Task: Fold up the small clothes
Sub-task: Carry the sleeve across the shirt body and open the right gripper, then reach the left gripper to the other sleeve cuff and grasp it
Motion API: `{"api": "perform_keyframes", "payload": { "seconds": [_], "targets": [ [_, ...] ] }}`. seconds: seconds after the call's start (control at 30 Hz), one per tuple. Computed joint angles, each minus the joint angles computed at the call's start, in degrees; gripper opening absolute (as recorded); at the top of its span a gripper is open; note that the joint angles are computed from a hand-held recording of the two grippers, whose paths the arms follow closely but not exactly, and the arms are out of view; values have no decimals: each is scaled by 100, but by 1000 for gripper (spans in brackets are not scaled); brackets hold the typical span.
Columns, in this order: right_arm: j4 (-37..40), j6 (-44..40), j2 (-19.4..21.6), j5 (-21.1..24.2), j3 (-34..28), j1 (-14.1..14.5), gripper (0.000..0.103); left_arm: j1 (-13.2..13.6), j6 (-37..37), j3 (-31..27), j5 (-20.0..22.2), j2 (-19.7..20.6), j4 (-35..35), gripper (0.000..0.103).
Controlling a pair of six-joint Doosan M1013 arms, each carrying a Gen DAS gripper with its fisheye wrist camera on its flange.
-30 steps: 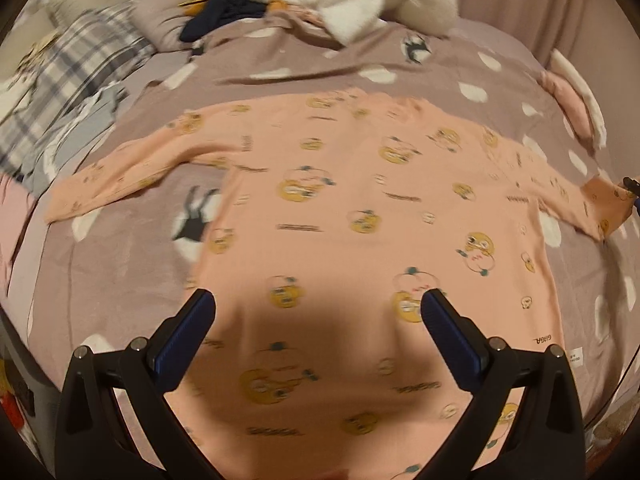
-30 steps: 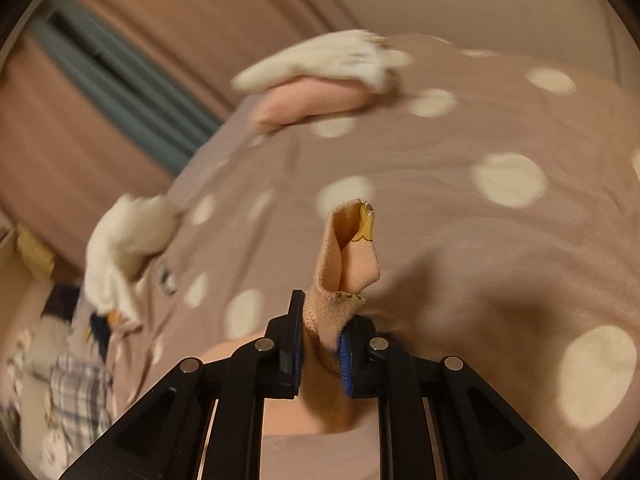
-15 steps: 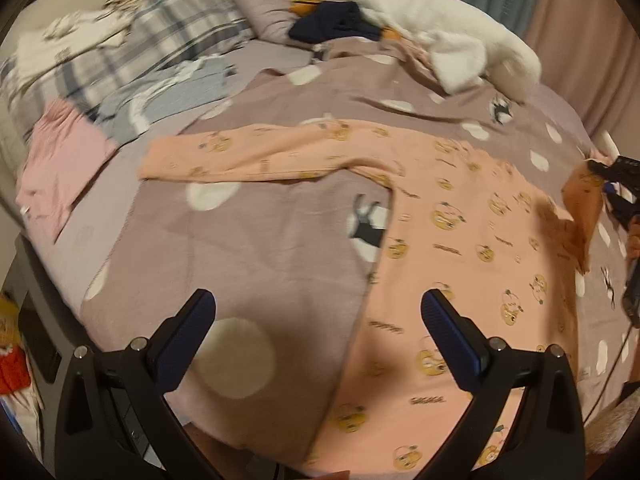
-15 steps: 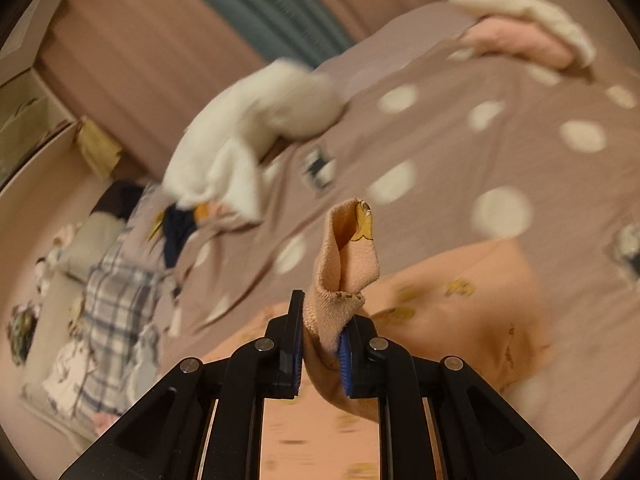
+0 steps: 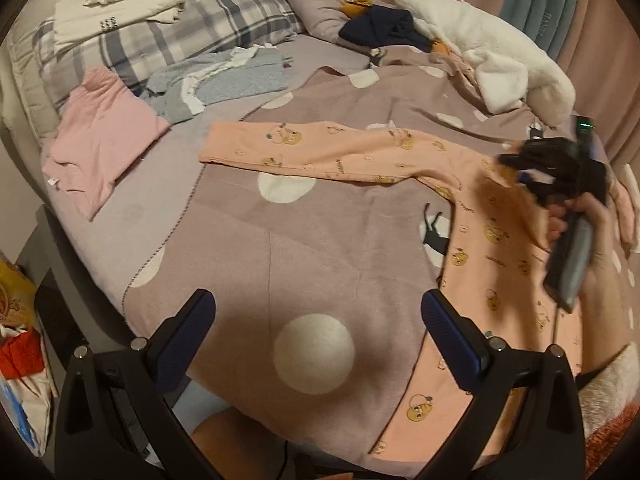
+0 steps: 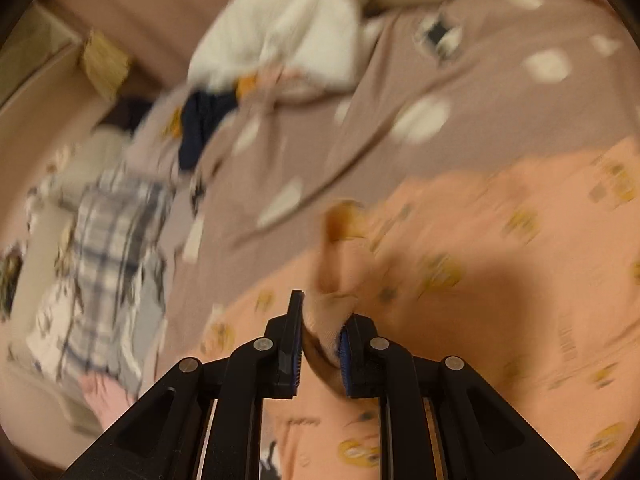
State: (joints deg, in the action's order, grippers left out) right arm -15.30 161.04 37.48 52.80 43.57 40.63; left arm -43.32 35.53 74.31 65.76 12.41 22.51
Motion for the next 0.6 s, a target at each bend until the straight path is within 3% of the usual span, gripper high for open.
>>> {"api": "perform_keyframes", "payload": {
  "seconds": [0.13, 0.2, 0.27, 0.33, 0.4, 0.53, 0.6],
  "targets": [
    [635, -638, 251, 473, -439, 12, 20, 98, 118, 89, -290, -80, -344, 103],
    [862, -891, 248, 481, -495, 11, 28, 82, -4, 91, -222, -87, -182, 103],
    [917, -972, 253, 390, -553, 6, 47, 86, -107, 84, -152, -85, -117, 103],
    [1249, -1228, 99, -87, -324, -24, 56, 126, -164, 102, -146, -97, -162, 103],
    [1547, -1571, 98, -194, -368, -35, 66, 177, -147, 127, -173, -104, -258, 103],
    [995, -1694, 620, 668, -1386, 121, 68, 256, -233, 176, -100, -114, -263, 103],
    [620, -1612, 856, 1234, -1805, 172, 78, 278, -386, 209, -55, -124, -157, 103]
  ]
}}
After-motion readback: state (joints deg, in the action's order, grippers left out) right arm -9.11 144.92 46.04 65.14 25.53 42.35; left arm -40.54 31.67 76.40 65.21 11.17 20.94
